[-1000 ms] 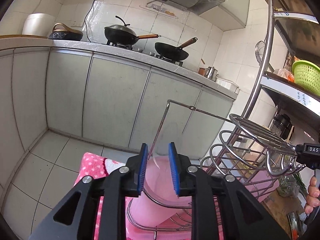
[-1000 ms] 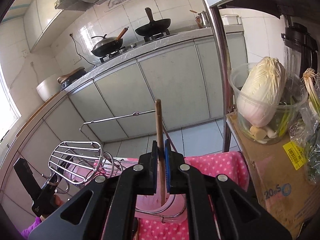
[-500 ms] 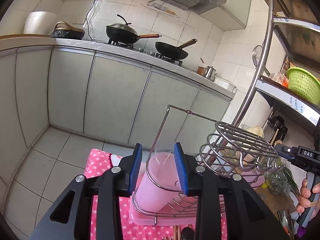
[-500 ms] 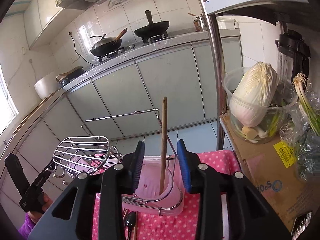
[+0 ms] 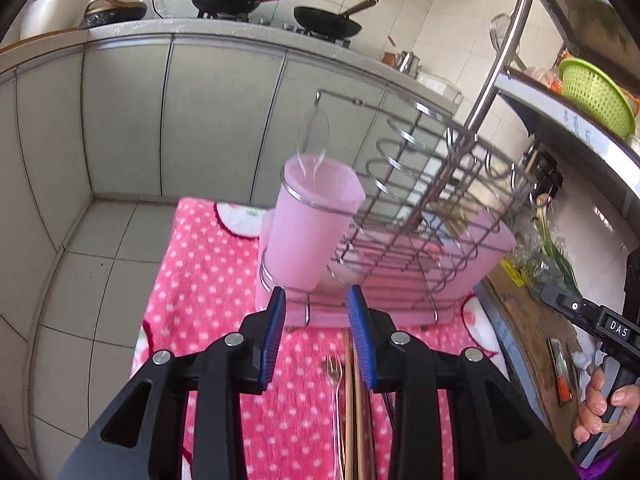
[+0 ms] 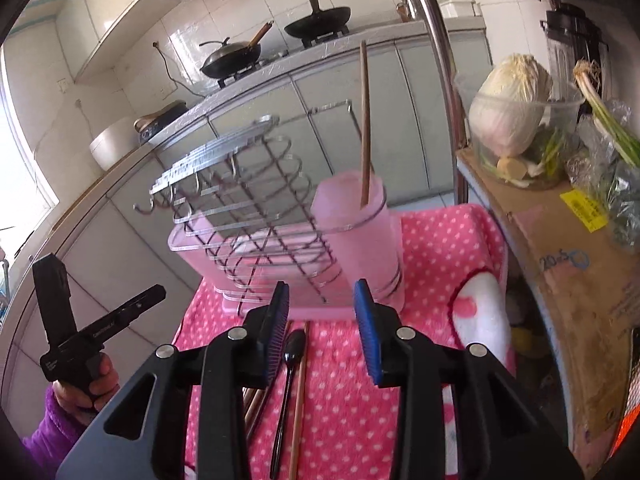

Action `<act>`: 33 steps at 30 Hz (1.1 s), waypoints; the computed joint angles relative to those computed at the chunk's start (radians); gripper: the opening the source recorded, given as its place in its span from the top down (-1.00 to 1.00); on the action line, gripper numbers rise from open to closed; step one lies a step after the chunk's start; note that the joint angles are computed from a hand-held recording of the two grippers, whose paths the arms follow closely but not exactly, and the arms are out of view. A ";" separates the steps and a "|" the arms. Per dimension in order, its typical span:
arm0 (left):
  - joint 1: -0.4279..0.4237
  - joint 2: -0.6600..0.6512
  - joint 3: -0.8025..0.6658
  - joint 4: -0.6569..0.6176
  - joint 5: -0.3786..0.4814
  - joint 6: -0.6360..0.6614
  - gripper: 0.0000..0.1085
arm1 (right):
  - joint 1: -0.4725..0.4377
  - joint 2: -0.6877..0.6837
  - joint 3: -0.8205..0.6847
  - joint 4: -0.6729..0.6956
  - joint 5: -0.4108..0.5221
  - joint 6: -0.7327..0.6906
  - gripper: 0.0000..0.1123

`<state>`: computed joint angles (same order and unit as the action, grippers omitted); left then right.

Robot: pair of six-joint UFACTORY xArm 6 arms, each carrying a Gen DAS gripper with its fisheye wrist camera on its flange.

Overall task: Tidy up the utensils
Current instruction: 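Lower the spoon into the tall pink cup and open the left gripper while the right drops the chopstick in, then grasp the clear plastic fork with the left gripper while the right gripper grasps another chopstick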

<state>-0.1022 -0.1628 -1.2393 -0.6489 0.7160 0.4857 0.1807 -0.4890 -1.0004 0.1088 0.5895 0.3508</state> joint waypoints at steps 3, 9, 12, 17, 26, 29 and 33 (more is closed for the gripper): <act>-0.004 0.017 0.001 0.045 0.104 -0.027 0.48 | 0.026 -0.014 0.055 0.042 0.014 -0.014 0.39; -0.031 0.107 -0.060 0.111 0.267 -0.104 0.49 | 0.044 -0.019 0.119 0.151 0.023 -0.057 0.39; -0.063 0.153 -0.090 0.180 0.283 -0.154 0.49 | 0.043 -0.027 0.143 0.188 0.021 -0.075 0.39; -0.100 0.214 -0.123 0.283 0.277 -0.217 0.49 | 0.033 -0.018 0.154 0.241 0.027 -0.114 0.39; -0.120 0.258 -0.149 0.264 0.258 -0.223 0.76 | 0.056 0.027 0.155 0.329 0.044 -0.157 0.39; -0.107 0.250 -0.144 0.240 0.258 -0.209 0.77 | 0.071 0.045 0.147 0.329 0.049 -0.154 0.40; -0.078 0.233 -0.147 0.193 0.284 -0.185 0.77 | 0.091 0.074 0.135 0.318 0.052 -0.143 0.40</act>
<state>-0.1801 0.0703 -1.3866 -0.4563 0.9995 0.3007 0.2717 -0.4150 -0.8652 0.4268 0.6413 0.2074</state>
